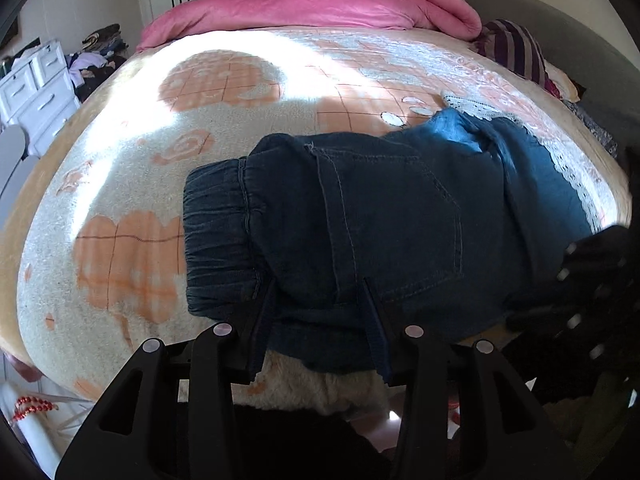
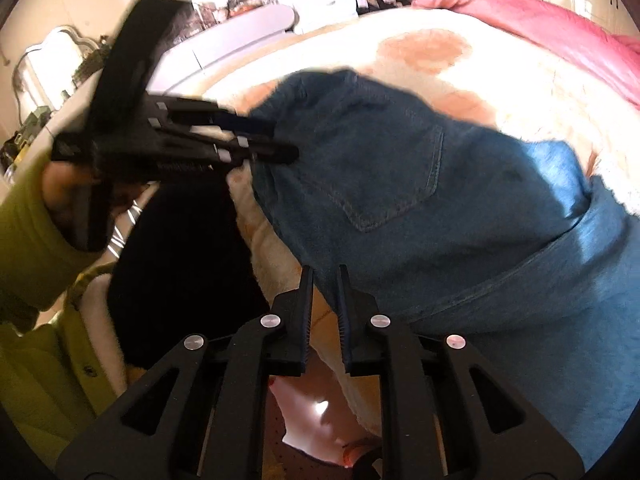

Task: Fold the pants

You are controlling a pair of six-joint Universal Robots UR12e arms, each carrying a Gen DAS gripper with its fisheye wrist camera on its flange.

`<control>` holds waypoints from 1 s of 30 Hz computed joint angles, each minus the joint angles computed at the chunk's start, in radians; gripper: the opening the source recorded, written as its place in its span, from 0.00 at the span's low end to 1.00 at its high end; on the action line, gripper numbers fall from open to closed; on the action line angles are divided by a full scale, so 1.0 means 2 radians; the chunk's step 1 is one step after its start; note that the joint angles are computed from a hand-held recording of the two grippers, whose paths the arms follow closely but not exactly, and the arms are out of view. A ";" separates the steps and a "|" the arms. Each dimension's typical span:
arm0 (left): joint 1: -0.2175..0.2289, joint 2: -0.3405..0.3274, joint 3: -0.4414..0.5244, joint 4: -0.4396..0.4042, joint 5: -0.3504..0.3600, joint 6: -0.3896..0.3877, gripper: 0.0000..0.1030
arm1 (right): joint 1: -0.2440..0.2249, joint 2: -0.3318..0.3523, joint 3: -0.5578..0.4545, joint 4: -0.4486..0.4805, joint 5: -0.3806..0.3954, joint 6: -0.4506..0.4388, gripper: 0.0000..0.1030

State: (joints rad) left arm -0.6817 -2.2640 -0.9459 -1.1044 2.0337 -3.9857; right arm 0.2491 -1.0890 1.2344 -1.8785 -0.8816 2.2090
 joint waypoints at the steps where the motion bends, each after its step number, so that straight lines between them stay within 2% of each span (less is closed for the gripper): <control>1: 0.000 0.001 -0.002 0.002 -0.001 0.001 0.40 | -0.002 -0.001 -0.001 -0.001 0.009 0.005 0.09; 4: 0.001 0.001 -0.002 0.002 -0.001 0.002 0.40 | -0.005 -0.001 -0.003 -0.041 0.027 0.041 0.19; 7: -0.001 -0.002 0.005 -0.009 0.005 0.004 0.40 | 0.000 0.005 -0.005 -0.075 0.011 0.069 0.26; 8: -0.001 -0.002 0.005 -0.009 0.006 0.006 0.40 | 0.004 0.010 -0.008 -0.084 -0.006 0.080 0.26; 10: -0.001 0.000 0.001 -0.003 0.007 0.007 0.40 | 0.009 0.018 -0.015 -0.080 -0.036 0.096 0.28; 11: -0.002 0.002 -0.003 0.002 0.006 0.006 0.40 | 0.013 0.025 -0.023 -0.059 -0.055 0.106 0.28; 13: -0.002 0.004 -0.008 0.010 0.003 0.007 0.40 | 0.015 0.030 -0.025 -0.043 -0.067 0.119 0.29; 14: -0.002 0.004 -0.010 0.012 0.002 0.009 0.40 | 0.013 0.027 -0.018 -0.055 -0.061 0.126 0.30; 16: -0.002 0.003 -0.008 0.009 0.004 0.013 0.40 | 0.013 0.026 -0.019 -0.049 -0.059 0.121 0.35; 22: -0.002 0.007 -0.014 0.024 0.003 0.004 0.40 | 0.002 0.020 -0.018 -0.042 -0.035 0.131 0.39; 26: -0.005 0.014 -0.021 0.050 0.013 0.001 0.43 | -0.008 0.011 -0.010 -0.073 -0.019 0.149 0.46; 30: -0.010 0.013 -0.011 0.051 0.035 0.007 0.51 | -0.019 0.005 -0.003 -0.108 -0.014 0.175 0.54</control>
